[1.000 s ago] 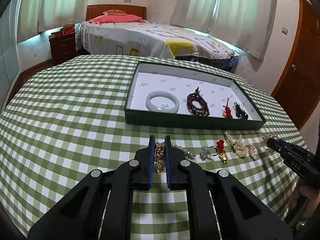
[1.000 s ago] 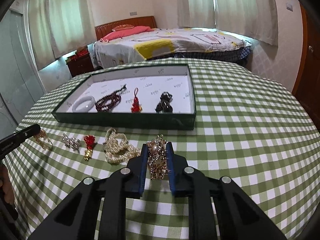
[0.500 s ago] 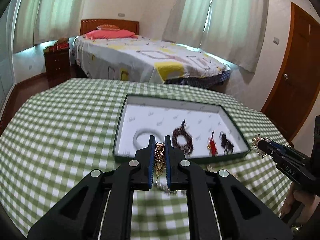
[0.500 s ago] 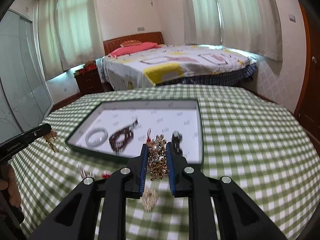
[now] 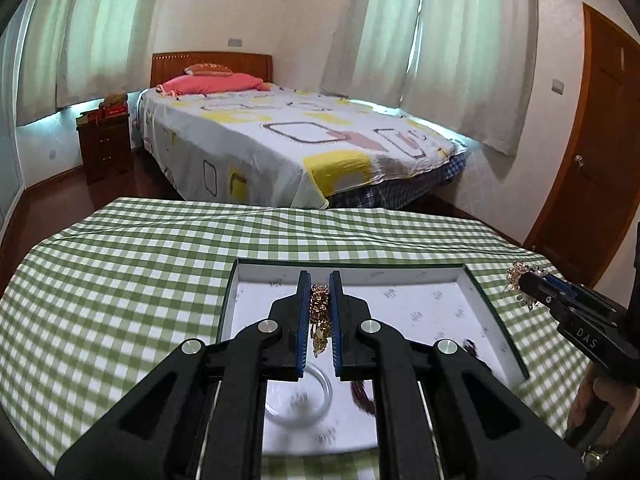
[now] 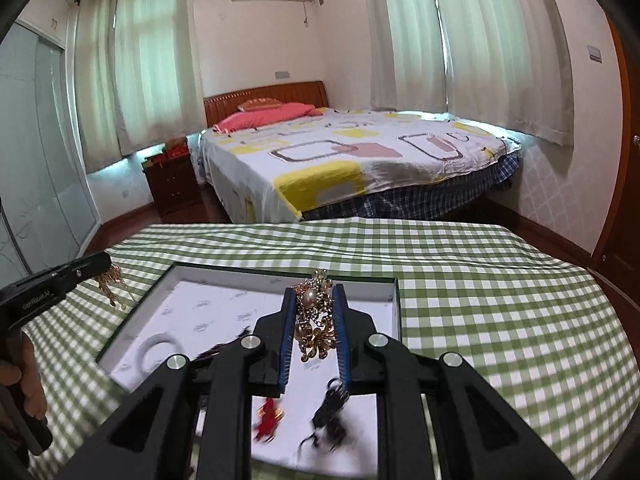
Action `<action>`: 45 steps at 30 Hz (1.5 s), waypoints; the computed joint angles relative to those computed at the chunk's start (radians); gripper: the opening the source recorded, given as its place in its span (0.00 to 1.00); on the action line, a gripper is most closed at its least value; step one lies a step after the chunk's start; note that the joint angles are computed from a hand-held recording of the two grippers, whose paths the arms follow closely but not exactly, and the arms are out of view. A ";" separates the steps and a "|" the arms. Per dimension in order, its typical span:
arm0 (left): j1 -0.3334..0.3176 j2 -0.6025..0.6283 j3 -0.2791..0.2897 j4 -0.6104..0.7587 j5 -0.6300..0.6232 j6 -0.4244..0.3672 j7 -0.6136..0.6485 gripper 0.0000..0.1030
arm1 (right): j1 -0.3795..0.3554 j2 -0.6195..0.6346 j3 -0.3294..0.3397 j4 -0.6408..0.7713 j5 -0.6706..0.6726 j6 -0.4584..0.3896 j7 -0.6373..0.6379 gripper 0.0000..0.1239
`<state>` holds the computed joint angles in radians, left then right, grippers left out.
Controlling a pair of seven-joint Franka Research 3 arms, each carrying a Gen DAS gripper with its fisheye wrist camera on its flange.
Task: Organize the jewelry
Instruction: 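Carry the chain and brooch over the green box, lowering both grippers, then open both grippers to drop the chain and brooch in the box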
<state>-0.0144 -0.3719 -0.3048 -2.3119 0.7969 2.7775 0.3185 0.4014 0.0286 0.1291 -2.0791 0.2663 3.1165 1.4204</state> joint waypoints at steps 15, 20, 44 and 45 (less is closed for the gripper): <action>-0.070 0.274 0.114 0.129 -0.216 -0.056 0.221 0.09 | 0.007 0.173 -0.061 0.142 -0.144 -0.179 0.133 0.15; -0.092 0.302 0.126 0.158 -0.324 -0.115 0.315 0.09 | 0.005 0.179 -0.060 0.164 -0.152 -0.225 0.141 0.15; -0.071 0.148 0.085 0.048 -0.147 -0.060 0.147 0.56 | -0.002 0.067 -0.038 0.028 -0.119 -0.091 0.128 0.34; -0.066 0.122 0.076 0.029 -0.130 -0.053 0.125 0.57 | -0.001 0.055 -0.037 0.015 -0.120 -0.084 0.132 0.34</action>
